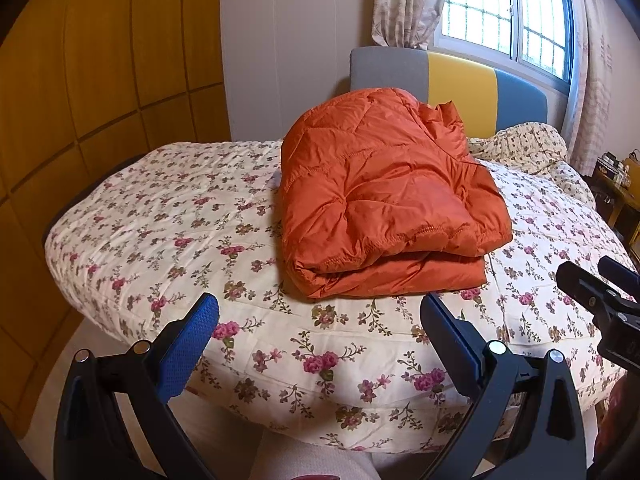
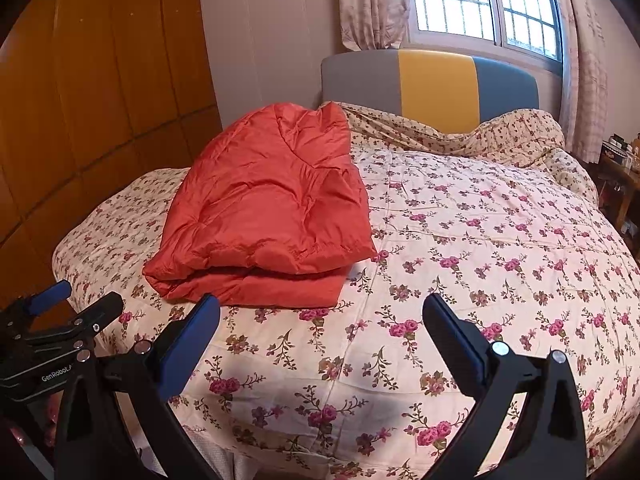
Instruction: Fold large clothes
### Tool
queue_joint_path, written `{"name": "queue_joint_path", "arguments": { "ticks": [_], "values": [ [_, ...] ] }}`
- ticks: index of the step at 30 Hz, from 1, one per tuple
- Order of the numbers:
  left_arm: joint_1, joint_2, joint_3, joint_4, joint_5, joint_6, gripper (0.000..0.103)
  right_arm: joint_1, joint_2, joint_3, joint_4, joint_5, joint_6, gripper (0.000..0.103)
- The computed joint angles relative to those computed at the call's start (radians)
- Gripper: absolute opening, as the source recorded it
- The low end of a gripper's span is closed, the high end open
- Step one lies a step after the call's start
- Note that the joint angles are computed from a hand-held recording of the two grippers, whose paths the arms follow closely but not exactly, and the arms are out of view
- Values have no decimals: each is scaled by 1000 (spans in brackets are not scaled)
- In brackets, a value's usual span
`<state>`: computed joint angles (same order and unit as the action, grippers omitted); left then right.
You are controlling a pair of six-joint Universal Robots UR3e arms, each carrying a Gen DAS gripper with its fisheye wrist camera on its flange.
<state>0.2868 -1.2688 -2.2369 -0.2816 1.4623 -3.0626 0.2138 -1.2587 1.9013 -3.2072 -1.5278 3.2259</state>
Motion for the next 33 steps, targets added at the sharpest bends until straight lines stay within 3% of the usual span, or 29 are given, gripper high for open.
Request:
{"name": "queue_joint_path", "arguments": {
  "ticks": [16,20,24,33],
  "values": [
    [1,8,-3,-21,-17,-4,100,3,11,-10,12,4,1,101],
    [28,21,-2,-62,-62,-16,100,-1,11,-3,10,9,0,101],
    [10,-1,-8,-30,-14,-52,100,-11,14,-1,18,22,6,101],
    [-6,-49,11,-43,3,-25,100,-32,39,-25,59,46,14,101]
  ]
}}
